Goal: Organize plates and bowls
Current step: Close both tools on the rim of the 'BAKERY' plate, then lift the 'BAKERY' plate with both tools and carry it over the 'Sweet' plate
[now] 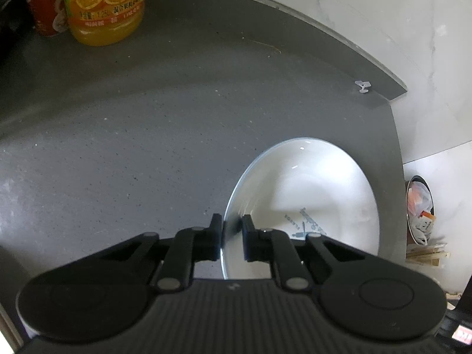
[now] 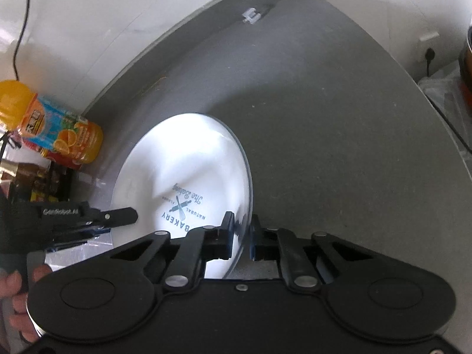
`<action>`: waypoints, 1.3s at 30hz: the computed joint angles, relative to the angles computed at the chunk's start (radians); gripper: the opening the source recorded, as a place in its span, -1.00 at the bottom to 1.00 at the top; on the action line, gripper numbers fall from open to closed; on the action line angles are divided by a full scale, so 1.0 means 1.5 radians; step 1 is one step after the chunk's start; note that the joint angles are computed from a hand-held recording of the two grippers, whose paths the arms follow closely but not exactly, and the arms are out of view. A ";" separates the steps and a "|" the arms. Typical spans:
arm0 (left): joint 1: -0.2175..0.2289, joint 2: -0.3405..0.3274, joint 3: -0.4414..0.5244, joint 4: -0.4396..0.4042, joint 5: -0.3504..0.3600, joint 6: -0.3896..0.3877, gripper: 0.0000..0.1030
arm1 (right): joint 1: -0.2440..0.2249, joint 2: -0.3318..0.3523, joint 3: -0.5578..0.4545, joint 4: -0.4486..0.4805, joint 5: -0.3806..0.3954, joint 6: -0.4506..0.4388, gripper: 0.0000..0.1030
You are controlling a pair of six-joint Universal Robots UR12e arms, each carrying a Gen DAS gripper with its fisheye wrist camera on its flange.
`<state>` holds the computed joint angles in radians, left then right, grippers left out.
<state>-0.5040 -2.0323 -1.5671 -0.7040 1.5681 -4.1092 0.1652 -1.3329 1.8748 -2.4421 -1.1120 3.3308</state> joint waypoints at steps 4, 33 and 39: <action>0.000 0.003 -0.003 0.018 0.004 0.002 -0.81 | -0.002 -0.004 0.000 -0.011 0.011 -0.012 -0.83; -0.005 0.102 -0.065 0.082 0.020 0.042 -0.82 | 0.030 -0.097 0.040 -0.094 -0.037 0.035 -0.81; 0.005 0.138 -0.101 0.090 0.020 0.051 -0.82 | 0.054 -0.106 0.042 -0.094 -0.047 0.052 -0.80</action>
